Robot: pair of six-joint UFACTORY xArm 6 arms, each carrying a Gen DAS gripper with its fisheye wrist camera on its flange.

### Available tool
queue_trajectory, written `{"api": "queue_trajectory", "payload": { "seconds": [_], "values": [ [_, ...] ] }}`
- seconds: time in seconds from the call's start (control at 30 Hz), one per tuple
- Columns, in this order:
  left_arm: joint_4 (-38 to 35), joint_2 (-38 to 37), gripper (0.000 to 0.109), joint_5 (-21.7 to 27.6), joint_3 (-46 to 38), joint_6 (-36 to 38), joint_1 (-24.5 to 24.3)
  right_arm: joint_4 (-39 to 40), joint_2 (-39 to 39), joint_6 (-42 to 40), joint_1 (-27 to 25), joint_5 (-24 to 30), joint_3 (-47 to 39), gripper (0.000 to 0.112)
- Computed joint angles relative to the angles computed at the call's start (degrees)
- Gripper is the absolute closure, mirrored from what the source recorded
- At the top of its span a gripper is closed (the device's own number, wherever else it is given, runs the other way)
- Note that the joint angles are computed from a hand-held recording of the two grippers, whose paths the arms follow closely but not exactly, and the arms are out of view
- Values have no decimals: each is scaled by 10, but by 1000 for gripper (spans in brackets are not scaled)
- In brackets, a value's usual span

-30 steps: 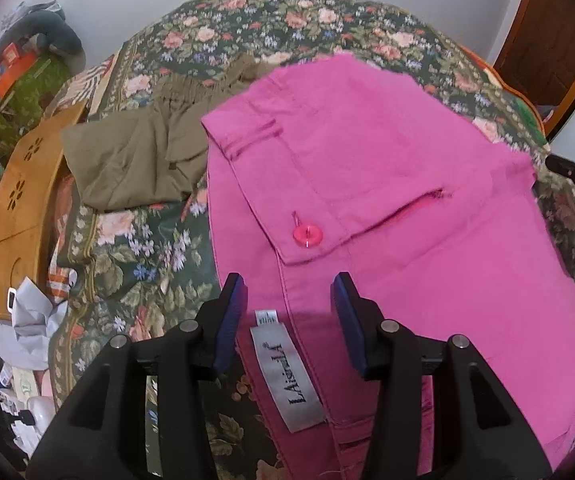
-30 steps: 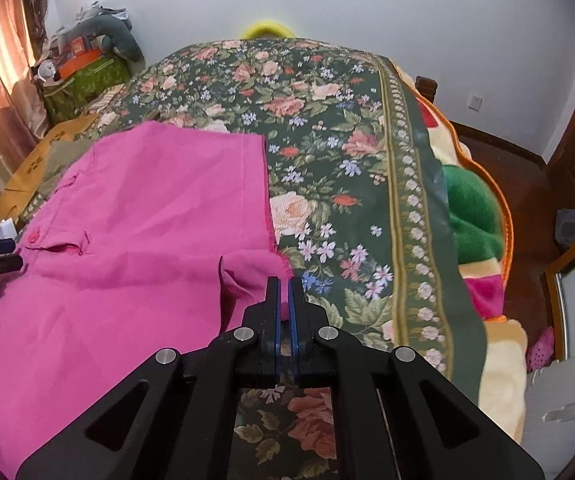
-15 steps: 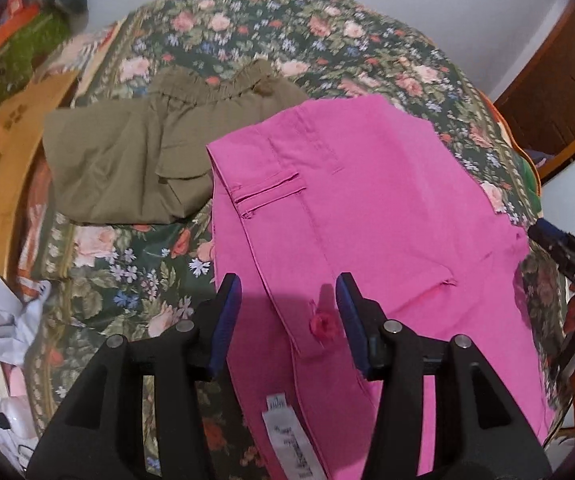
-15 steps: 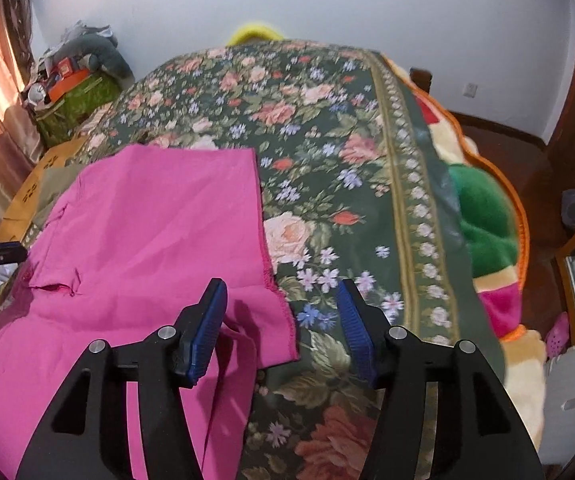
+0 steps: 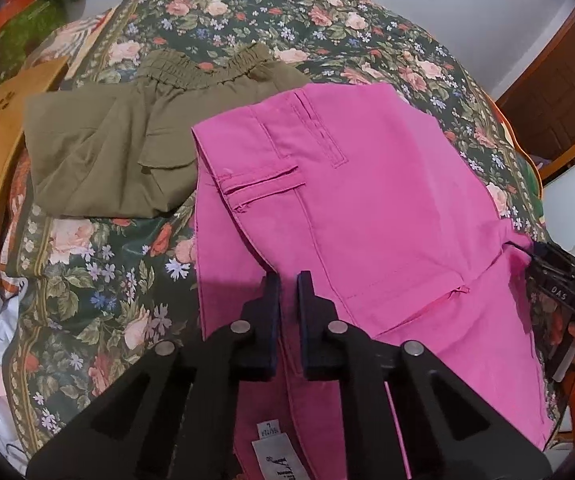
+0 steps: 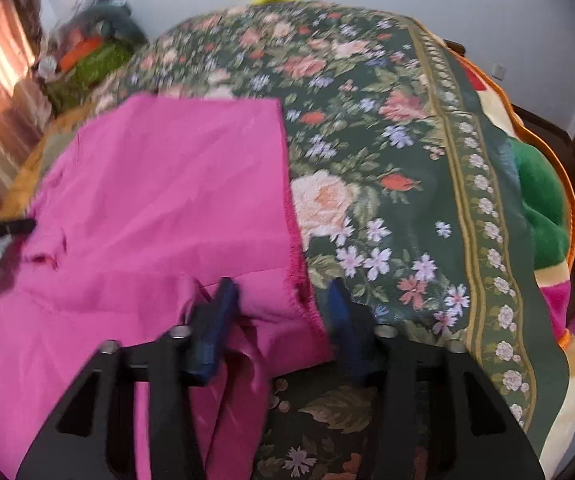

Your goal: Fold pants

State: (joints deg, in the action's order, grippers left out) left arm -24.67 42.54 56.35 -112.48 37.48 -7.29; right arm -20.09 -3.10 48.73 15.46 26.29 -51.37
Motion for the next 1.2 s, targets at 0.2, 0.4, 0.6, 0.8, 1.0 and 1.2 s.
{"api": "queue_trajectory", "payload": {
  "seconds": [0.2,0.4,0.6,0.8,1.0,1.2],
  "values": [
    [31,-56,101,-124,101,28,-18,-25,13,8,8,32,-15,104],
    [82,-67,101,-183,139,22,-29,-32,14,17,8,38,-16,106],
    [115,-57,100,-193,133,-14,-28,-54,20,28,15,61,-28,106],
    [61,-46,100,-127,93,12,-9,-57,19,23,18,79,-36,105],
    [59,-80,98,-182,135,35,-5,-62,4,-3,23,121,-49,91],
    [54,-70,67,-192,102,40,2,-119,-40,42,20,119,-39,59]
  ]
}}
